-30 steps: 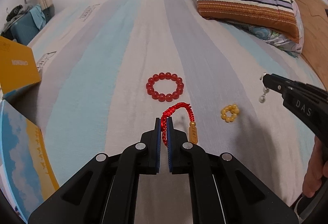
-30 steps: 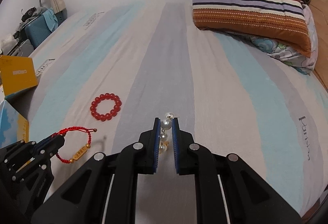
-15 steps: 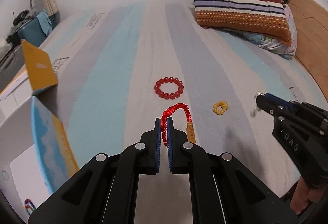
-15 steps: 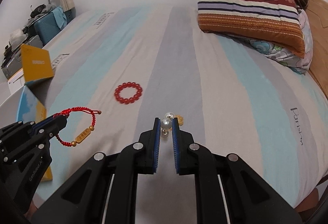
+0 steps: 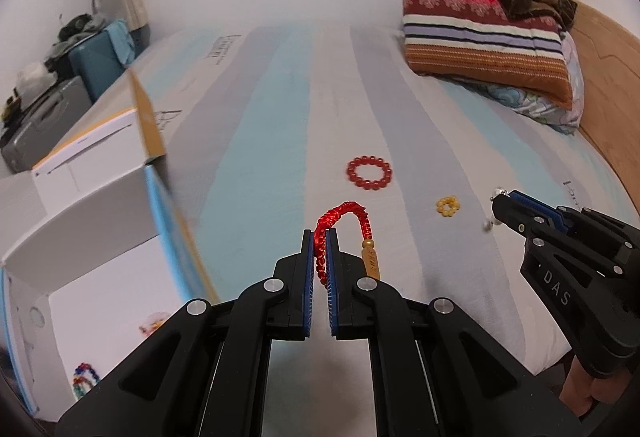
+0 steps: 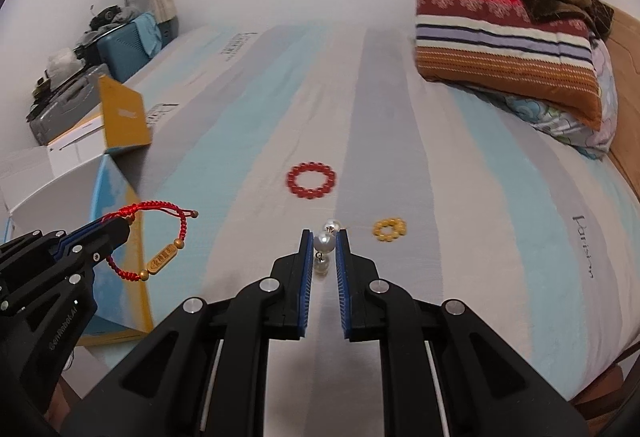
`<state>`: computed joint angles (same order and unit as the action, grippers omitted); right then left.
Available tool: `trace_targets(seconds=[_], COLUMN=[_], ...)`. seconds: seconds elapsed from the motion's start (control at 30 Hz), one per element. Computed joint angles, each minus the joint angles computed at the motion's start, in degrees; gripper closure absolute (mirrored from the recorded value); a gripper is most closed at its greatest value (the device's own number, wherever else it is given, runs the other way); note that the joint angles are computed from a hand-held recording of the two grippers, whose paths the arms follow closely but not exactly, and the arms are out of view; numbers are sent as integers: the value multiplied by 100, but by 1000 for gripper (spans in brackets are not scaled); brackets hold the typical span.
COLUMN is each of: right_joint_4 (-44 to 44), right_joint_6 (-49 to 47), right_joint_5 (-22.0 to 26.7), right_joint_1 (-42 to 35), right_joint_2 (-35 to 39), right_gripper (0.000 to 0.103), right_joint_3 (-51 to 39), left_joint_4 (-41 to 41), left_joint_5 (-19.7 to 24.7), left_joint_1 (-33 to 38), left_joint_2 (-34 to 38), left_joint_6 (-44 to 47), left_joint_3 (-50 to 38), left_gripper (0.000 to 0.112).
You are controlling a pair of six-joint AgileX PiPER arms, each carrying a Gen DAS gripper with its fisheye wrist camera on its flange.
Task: Organize jewelry
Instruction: 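Carry the held bracelet and earrings over the open white box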
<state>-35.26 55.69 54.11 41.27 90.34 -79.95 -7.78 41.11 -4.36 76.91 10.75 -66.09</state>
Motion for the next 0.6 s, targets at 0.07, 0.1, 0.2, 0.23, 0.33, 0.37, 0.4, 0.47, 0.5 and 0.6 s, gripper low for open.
trace_targets(seconds=[0.07,0.1,0.2,0.23,0.33,0.37,0.4,0.47,0.5,0.6], right_joint_4=[-40,-55,-84,-66,-43,-17,5,49,68,141], right_joint_6=[44,55,26,-18,-95,-153,-192,-281,-330,-504], right_joint_5=[105,168,349,386,516,564,604,684,734,888], right_joint_1=[198,323,611,654,872,952,1001,1117,1191,1384], right_joint_2=[123,217,527,634,985,1140,1250,1496,1641,2060], right_gripper=[92,92,92,92,92,92,92,92,92,92], right_joint_3=[-215,-367,-830,-987,-1501,-1725,-1885,-2251,-2464,-3100], left_joint_4=[-176,-248,-513,-629,-917,-983,-1027,-1196,-1291,-1543], left_joint_5=[66,95,211,254,412,447,480,576,640,783], left_joint_1=[285,396,873,1042,1627,1790,1915,2299,2523,3061], left_joint_2=[-156,-189,-284,-303,-351,-356,-353,-340,-315,-254], left_joint_6=[265,356,756,915,1352,1466,1547,1830,1972,2366], left_joint_3=[97,113,138,131,79,67,46,-3,-51,-148], left_gripper=[107,107,107,107,107,107,107,107,107,107])
